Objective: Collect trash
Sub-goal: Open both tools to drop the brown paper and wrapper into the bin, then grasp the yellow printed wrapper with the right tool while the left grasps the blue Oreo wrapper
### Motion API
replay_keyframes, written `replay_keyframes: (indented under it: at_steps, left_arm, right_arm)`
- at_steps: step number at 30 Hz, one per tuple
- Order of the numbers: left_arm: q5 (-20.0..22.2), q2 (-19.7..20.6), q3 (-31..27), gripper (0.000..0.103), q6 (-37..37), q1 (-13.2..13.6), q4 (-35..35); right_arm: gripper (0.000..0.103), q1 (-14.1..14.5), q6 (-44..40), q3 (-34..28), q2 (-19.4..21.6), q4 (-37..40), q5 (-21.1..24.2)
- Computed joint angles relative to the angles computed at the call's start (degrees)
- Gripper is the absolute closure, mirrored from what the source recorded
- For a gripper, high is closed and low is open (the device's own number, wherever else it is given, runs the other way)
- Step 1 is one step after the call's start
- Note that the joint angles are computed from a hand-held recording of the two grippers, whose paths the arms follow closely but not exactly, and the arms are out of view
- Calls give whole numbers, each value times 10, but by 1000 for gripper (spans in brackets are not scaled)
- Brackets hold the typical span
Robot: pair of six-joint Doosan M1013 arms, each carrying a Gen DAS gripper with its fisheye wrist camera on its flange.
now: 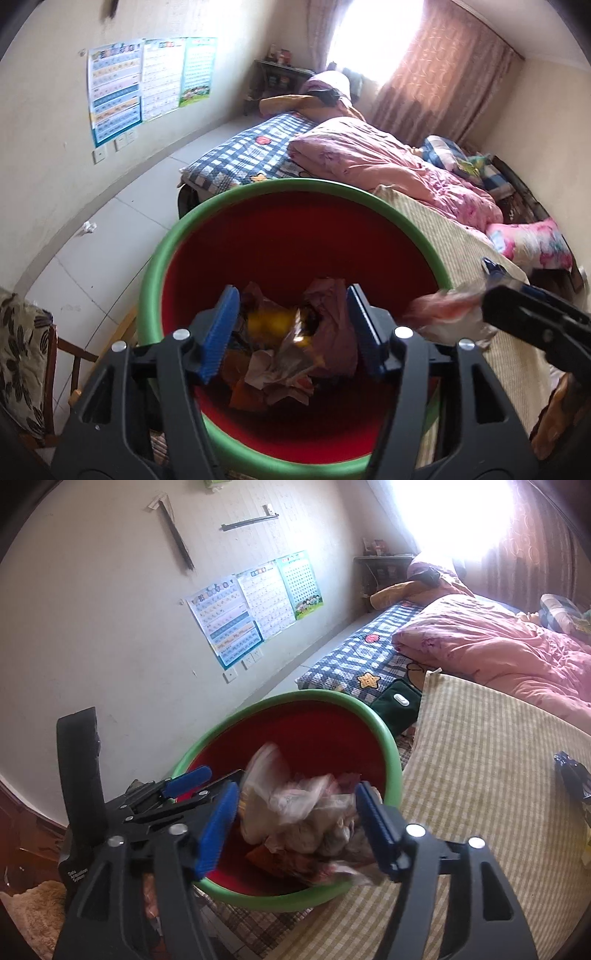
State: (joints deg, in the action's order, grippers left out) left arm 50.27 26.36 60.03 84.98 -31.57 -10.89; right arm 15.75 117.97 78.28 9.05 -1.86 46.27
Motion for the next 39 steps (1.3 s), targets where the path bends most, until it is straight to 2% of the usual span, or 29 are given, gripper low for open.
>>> replay_keyframes:
  at_steps: [2,7,10,13,16,19,21,25,30,31,34,39]
  left_arm:
    - [1,0,0,41,-15,-2,14]
    - [-5,-2,0,38,-34,-8,29]
    - [-19,-6,4,36,-44,-15,41]
    - [-39,-12,7,33,-52,-24,51]
    - [-52,-13,2,30,-47,-38,48]
    - [-47,-7,-9,27,-31,-54,33]
    - [-36,0,-18,27,-20,-65,21]
    - [-15,12,-35,27,-9,-88,4]
    - [-4,18,-43,26,-18,-111,12]
    - [-1,19,-44,26,-22,-115,17]
    - [8,21,-46,26,-41,-123,33]
    - [25,32,-60,26,-69,-132,50]
  right_arm:
    - [25,-2,1,5,-4,2,-6]
    - [23,-12,41,38,-31,-30,-21]
    - [23,-28,139,75,-60,-103,-14]
    - [23,-48,278,114,-91,-201,27]
    - [23,-75,391,151,-121,-263,66]
    - [23,-99,438,174,-141,-294,94]
    - [22,-118,433,184,-146,-282,100]
    - [22,-165,380,201,-152,-189,74]
    - [22,-198,293,213,-154,-113,47]
    - [25,-203,271,213,-154,-99,42]
    - [57,-220,187,212,-152,-54,39]
    - [59,-238,79,211,-155,-8,25]
